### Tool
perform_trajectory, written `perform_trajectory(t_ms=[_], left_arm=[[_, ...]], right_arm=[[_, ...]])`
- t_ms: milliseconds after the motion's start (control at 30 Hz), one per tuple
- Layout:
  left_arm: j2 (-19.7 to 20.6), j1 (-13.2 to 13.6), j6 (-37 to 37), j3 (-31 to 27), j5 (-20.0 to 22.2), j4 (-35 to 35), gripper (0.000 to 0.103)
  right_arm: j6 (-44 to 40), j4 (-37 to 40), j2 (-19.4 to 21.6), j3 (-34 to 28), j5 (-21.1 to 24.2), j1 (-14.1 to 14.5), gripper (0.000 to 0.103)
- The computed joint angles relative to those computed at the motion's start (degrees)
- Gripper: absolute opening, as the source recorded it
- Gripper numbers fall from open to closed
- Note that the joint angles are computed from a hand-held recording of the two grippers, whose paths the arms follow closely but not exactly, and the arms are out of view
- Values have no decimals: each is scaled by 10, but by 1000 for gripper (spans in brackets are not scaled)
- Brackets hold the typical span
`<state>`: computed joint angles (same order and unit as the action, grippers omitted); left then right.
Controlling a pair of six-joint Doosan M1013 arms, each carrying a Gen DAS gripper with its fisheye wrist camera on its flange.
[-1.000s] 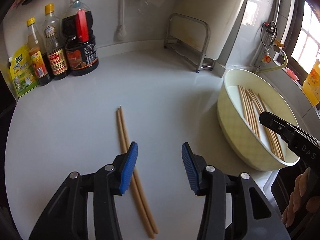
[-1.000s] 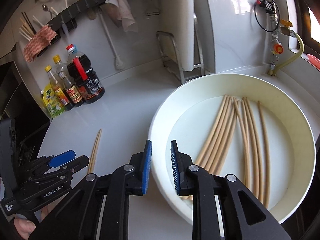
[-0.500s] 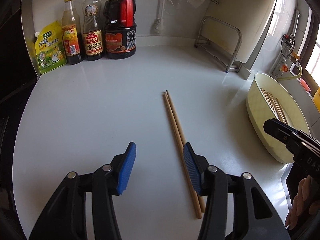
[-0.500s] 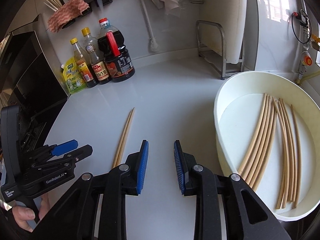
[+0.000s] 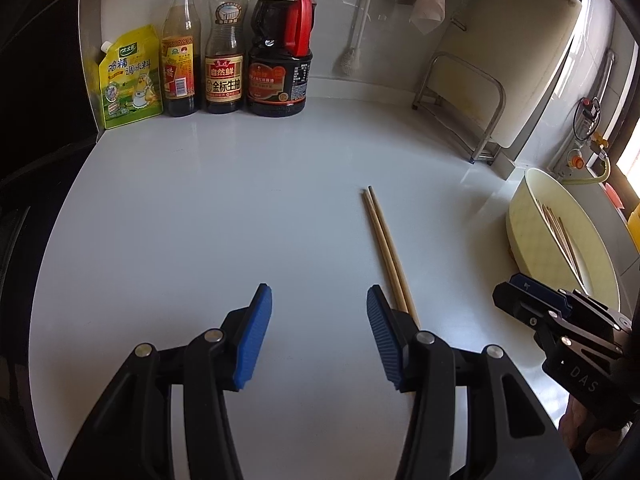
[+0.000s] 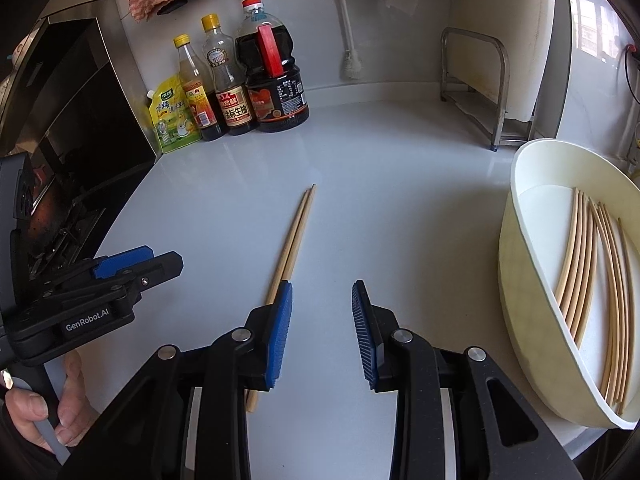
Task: Organize utensils
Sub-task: 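Move both open tools back over the last two chopsticks on the counter, then close the right tool on one of the last chopsticks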
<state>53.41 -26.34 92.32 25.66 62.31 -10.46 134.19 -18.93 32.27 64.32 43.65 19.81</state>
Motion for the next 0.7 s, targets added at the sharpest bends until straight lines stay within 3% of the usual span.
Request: perform_trajectory(t_ms=[700], left_arm=[[8, 8, -15, -8, 9, 3, 50]], right_arm=[[-76, 62, 53, -62, 51, 3, 30]])
